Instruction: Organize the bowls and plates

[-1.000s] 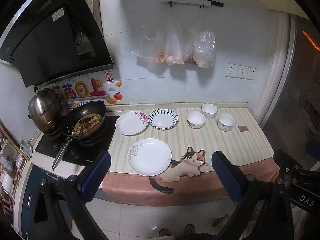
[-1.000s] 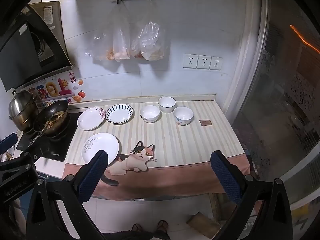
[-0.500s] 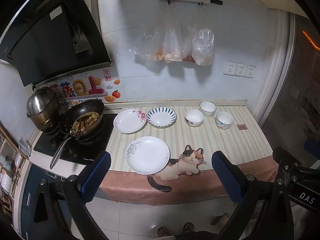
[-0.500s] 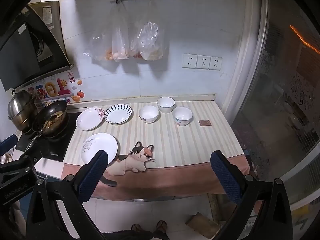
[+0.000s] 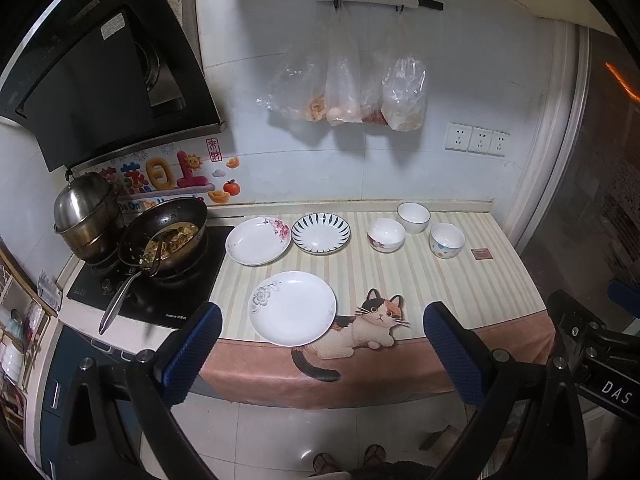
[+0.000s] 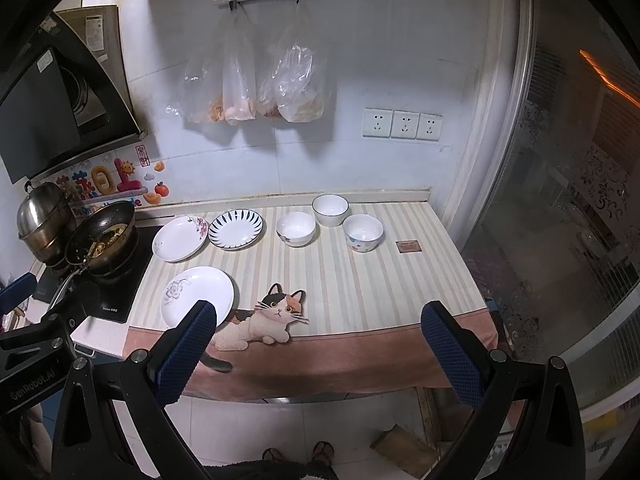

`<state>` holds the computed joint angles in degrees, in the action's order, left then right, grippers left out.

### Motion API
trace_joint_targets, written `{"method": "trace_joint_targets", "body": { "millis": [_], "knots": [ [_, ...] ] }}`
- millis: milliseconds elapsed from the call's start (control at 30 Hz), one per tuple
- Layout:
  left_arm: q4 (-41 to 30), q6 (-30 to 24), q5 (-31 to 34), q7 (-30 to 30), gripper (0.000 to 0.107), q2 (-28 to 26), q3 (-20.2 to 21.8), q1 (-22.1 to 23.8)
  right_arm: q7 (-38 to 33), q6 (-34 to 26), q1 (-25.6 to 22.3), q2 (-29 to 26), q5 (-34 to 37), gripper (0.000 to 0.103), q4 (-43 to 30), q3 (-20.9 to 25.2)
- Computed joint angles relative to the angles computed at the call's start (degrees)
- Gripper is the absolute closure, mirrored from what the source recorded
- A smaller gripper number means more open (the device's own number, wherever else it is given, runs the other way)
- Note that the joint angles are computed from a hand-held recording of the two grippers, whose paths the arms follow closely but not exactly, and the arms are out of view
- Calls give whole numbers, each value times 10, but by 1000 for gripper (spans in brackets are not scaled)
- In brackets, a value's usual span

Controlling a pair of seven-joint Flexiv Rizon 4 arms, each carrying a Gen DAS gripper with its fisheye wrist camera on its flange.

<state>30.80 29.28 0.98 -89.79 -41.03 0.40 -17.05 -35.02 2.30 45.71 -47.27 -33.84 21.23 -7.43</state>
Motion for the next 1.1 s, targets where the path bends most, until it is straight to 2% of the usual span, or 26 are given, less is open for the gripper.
{"method": "trace_joint_targets", "body": {
  "millis": [67,300,567,1100],
  "knots": [
    [32,17,3,-4,4,17,0,-3,1,5,0,5,-1,0,9,-1],
    [29,16,5,-3,4,18,-1,-2,15,24,4,37,-7,0,59,2],
    [25,13,4,-3,4,16,-1,-2,8,11,3,21,-9,0,29,4],
    [18,11,2,-1,4,13,-2,-1,7,13,3,22,-8,0,31,2]
  ]
}}
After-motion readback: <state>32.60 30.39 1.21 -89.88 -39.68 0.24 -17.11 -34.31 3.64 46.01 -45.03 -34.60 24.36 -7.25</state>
